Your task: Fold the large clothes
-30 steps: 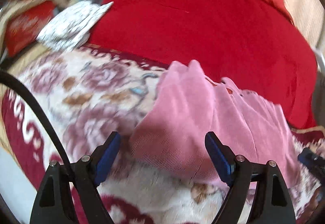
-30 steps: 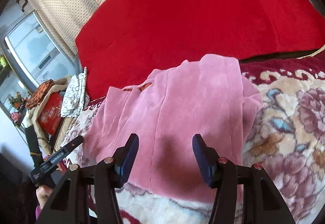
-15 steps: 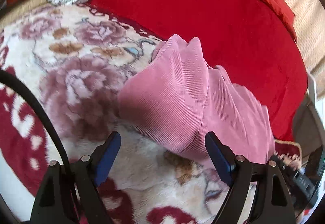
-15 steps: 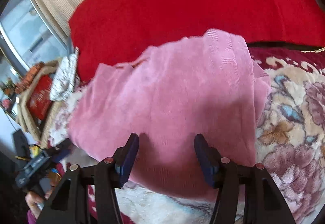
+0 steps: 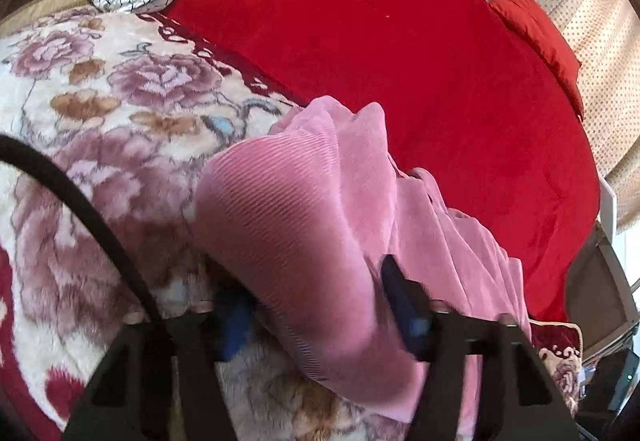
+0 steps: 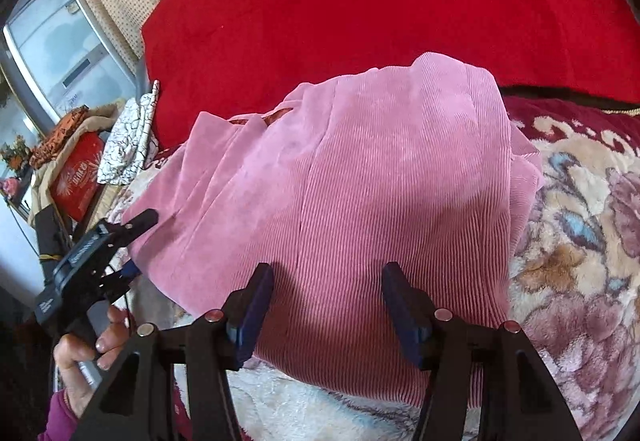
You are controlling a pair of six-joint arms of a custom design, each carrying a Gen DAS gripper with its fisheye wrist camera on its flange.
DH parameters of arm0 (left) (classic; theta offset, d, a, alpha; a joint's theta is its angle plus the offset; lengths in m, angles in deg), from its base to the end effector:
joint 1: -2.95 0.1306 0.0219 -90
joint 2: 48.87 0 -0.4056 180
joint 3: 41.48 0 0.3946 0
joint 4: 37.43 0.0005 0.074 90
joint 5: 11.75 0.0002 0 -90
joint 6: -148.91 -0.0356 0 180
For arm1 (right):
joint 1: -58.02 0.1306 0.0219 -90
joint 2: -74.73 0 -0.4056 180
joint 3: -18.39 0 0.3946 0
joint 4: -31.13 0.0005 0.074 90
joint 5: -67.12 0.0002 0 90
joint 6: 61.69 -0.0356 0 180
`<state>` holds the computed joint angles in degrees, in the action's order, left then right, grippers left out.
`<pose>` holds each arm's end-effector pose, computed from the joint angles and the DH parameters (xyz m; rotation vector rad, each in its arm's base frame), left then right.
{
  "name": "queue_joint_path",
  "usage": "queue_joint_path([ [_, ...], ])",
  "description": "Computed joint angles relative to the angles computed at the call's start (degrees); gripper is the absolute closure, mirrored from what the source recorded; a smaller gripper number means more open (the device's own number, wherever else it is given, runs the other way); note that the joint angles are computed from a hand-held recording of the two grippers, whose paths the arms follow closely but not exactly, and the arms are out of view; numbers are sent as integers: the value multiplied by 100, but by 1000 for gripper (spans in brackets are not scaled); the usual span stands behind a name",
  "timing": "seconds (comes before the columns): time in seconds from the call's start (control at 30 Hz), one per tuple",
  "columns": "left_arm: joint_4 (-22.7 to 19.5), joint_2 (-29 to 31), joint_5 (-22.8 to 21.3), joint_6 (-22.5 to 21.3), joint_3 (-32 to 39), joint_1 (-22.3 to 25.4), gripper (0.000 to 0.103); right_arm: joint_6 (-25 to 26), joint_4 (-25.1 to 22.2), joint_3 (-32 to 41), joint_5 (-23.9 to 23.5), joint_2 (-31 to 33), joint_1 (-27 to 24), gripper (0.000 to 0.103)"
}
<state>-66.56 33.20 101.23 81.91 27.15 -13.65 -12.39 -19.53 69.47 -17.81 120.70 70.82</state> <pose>0.4063 -0.1361 0.3682 0.0790 2.3791 -0.8062 0.2051 0.0429 0.3791 0.6178 2.3079 0.3449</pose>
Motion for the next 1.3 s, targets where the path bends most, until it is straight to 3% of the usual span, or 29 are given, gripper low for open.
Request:
queue_joint_path([
  [0.07,84,38,-15,85,-3,-15,47,-3,64,-47,-143,-35,-94,42],
  [0.17,143,64,-62,-8,13,-118,24,1,64,-71,-166,-58,-109,42],
  [0.2,203,56,-118,-25,-2,-169,22,-10,56,-66,-131,-46,-72,42],
  [0.4,446,107,-277,127,-18,-261,24,-20,74,-77,-61,-22,3,42],
  [0.47,384,93,-511,33,-7,-346,24,7,93,-90,-54,-31,9,42],
  [0.6,-117,57,-1470,-717,157,-657,22,67,38,-64,59,-68,97,43],
  [0.7,-238,4,-2051,-1356,174,-799,22,181,-118,72,456,-115,336,42],
  [0.77,-233,-54,-2098,-1530,142,-783,22,226,-43,122,872,-219,513,42],
  [0.9,-229,-151,-2080,-1737,98,-693,22,202,265,147,1017,-270,394,42],
  [1.1,-457,-229,-1853,-1991,159,-529,22,69,115,187,374,471,-277,43],
  [1.23,-729,-339,-1748,-2104,238,-199,22,140,189,164,336,307,-351,43],
  [1.3,-667,-421,-1806,-1977,243,46,22,176,193,131,371,141,-468,43],
])
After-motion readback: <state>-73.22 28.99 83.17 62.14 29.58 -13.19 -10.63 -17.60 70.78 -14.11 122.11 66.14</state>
